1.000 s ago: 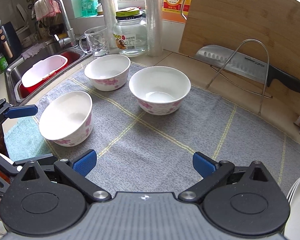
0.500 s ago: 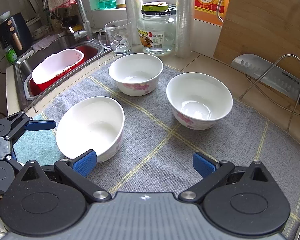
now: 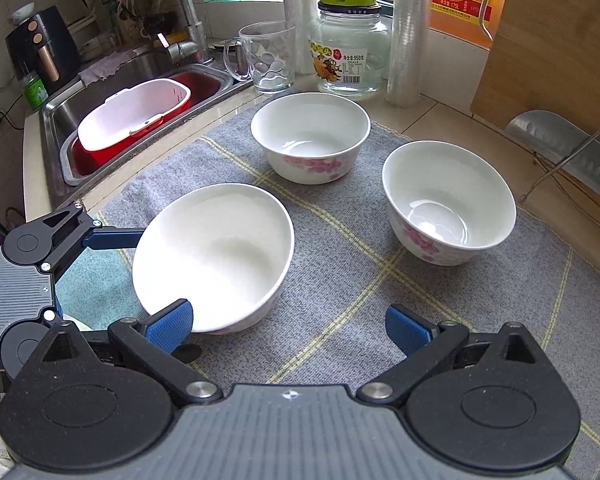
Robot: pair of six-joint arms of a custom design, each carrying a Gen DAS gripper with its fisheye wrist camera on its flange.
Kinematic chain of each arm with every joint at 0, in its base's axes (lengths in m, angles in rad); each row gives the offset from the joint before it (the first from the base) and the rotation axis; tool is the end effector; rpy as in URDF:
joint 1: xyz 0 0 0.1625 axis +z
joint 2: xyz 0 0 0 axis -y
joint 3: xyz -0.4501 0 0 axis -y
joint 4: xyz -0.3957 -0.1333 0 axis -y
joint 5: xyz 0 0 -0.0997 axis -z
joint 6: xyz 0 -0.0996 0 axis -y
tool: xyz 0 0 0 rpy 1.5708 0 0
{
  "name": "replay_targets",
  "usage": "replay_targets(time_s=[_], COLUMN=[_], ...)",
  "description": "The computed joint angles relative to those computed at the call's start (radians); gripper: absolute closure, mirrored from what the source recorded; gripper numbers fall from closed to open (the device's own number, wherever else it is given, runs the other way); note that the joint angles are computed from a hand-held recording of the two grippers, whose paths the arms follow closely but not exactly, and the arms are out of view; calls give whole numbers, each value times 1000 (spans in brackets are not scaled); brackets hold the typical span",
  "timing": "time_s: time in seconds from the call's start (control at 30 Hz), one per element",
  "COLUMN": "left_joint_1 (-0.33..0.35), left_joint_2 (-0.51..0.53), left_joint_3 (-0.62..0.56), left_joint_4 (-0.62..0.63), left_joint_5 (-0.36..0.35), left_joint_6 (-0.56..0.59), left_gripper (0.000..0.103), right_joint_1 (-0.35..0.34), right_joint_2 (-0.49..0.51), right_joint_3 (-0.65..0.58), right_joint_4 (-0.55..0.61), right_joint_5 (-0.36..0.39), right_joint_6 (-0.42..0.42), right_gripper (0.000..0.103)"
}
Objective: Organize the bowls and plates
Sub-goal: 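Move the right gripper to the plain white bowl on the mat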
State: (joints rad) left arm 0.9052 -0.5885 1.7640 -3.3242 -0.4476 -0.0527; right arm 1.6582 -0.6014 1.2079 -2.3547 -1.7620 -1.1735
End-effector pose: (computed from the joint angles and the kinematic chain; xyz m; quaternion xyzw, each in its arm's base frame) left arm -0.2159 -0.6363 0.0655 0.1001 0.8193 -0.4052 0.3931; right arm 0.1848 -0.7986 0.1130 0.5777 -0.8059 0.0264 0.1270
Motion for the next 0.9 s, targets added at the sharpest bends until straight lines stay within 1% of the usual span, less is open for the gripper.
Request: replay_targets(time_s=[0.37,0.57,0.7,0.9], left_joint_1=[13,17,20,19], left_joint_2=[3,2,-5,-10], left_joint_3=[-8,-10,-7,-6], left_joint_4=[-40,-59,-56,-54], left_joint_5=[-27,-43,-70,-87], left_joint_6=[64,92,99,120], left_gripper=[1,3,11,17], right_joint_1=[10,18,21,22], right_joint_2=[55,80,88,88], right_joint_3=[-71,-102,-110,-116], right_joint_4=[101,144,157,185], right_joint_5=[-4,11,18,33], right_joint_6=[25,33,27,22], right_gripper=[0,0,0,1])
